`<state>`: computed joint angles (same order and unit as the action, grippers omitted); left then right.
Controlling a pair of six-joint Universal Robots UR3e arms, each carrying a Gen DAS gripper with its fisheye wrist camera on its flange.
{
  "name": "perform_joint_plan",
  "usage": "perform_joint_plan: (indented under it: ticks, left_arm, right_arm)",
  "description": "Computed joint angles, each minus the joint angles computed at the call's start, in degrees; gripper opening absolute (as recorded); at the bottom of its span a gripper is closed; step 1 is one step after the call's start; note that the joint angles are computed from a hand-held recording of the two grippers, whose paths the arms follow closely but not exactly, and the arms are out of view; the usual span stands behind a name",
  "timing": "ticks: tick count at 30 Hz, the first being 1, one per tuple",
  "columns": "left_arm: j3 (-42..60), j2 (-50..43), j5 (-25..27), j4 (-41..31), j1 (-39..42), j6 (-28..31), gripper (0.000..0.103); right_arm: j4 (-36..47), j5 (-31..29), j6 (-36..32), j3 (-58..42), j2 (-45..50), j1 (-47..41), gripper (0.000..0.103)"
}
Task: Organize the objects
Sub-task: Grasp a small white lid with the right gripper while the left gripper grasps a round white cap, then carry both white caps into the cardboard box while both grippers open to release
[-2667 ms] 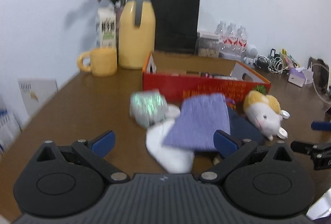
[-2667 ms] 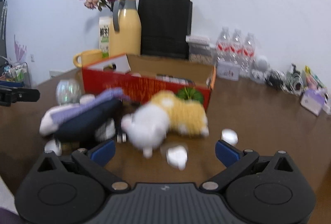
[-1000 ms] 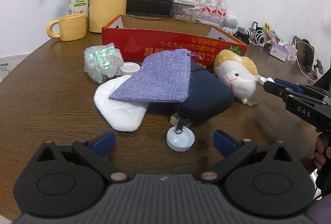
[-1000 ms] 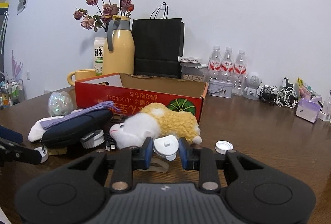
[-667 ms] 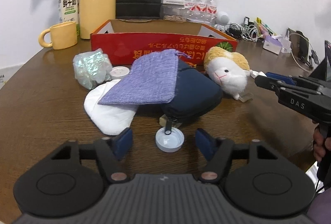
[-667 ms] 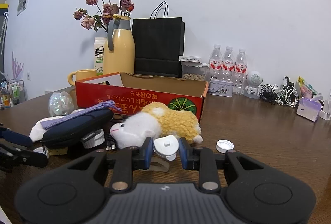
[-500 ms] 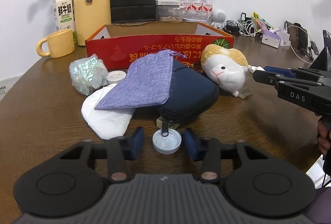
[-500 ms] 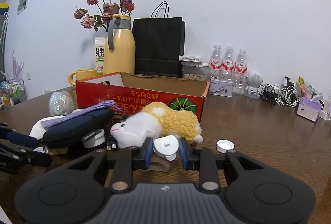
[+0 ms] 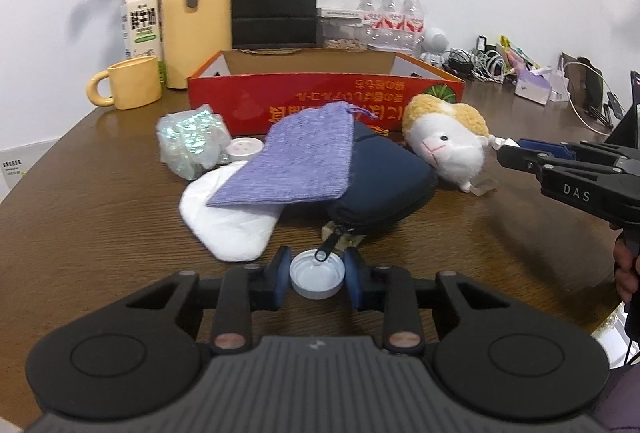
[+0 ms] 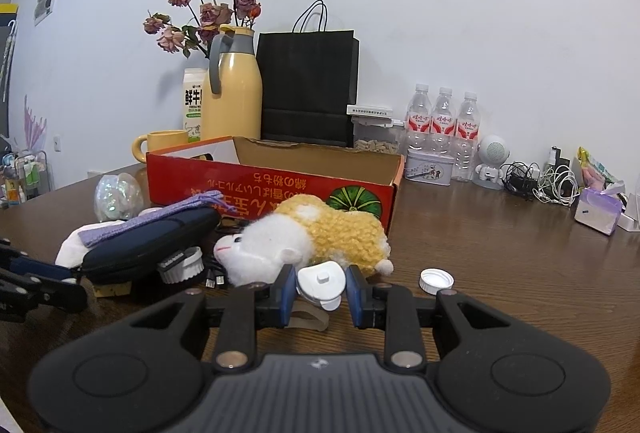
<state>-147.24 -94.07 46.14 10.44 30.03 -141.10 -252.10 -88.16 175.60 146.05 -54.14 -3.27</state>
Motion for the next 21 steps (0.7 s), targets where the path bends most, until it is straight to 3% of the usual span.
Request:
perform_joint_plan:
  ticks: [15,21]
  left_arm:
    - [-0.4,2.5,-4.3,1.9,6.3,-2.4,0.030]
    - [3.9,0.0,-4.6,6.5,4.0,-7.7,0.030]
  right_arm:
    - [1.9,-2.0,-0.3,-0.6,-0.9,1.2,0.026]
    - [5.6,0.2,-0.4,-1.1,-3.2,0.6,0.026]
